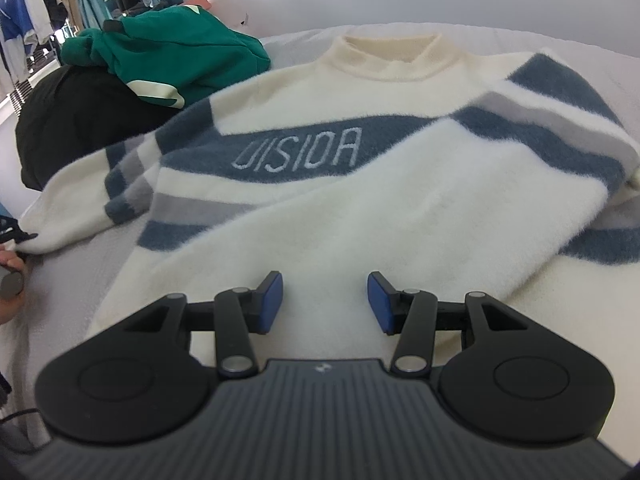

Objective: Fold large clothes
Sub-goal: 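Close the left gripper on the cream sleeve cuff, then lift the sleeve with the left gripper and lay it across the sweater body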

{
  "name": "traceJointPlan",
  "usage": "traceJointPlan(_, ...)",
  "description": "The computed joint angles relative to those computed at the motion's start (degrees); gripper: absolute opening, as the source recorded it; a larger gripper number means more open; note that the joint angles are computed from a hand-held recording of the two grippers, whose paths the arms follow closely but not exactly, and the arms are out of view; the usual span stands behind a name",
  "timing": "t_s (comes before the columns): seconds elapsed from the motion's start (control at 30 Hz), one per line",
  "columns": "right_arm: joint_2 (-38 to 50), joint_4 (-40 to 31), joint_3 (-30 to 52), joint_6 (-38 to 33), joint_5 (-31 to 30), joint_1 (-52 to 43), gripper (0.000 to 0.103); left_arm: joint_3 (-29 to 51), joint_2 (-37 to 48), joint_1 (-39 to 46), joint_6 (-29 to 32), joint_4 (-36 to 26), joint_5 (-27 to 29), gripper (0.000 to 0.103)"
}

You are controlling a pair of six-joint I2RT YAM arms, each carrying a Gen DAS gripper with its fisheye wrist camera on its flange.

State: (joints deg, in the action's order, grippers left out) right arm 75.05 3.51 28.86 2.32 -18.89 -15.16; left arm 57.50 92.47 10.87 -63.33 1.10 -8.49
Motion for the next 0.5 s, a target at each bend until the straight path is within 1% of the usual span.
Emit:
traceJointPlan(0.13, -0.51, -0.83, 0.66, 0.31, 0.37, 0.44, 0.049, 0.42, -5.07, -3.78, 9.75, -1.53, -4.63, 0.010)
traceJointPlan(0.2, -2.22, -2.51, 0.83, -0.06, -0.03, 0.11, 0.049, -0.07, -8.07, -7.01, 16.28, -0.62, -7.35, 0.010)
traceJointPlan(0.3, -5.64, -3.72, 0.14, -0.62, -0.53, -0.92, 0.049, 1.36, -10.88, -12.36, 24.77, -0.51, -11.52, 0.010)
traceJointPlan(0.33, -6.59, -3.43, -0.32, -0.60, -0.80, -1.31, 0.049, 1.72, -11.74, -14.00, 26.33, -0.44, -12.69, 0.010)
traceJointPlan(0.4, -7.85, -3.85, -0.67, -0.32, -0.93, -1.90, 0.049, 2.42, -13.24, -19.39, 30.84, 1.31, -18.65, 0.010)
traceJointPlan(0.43, -8.19, -4.57, -0.51, -0.38, -1.62, -2.31, 0.049, 3.56, -13.60, -21.65, 33.07, 1.32, -19.91, 0.010)
traceJointPlan(0.5, -8.64, -5.77, 0.01, 0.37, -3.37, -3.39, 0.049, 7.09, -13.55, -25.79, 35.79, -0.76, -21.45, 0.010)
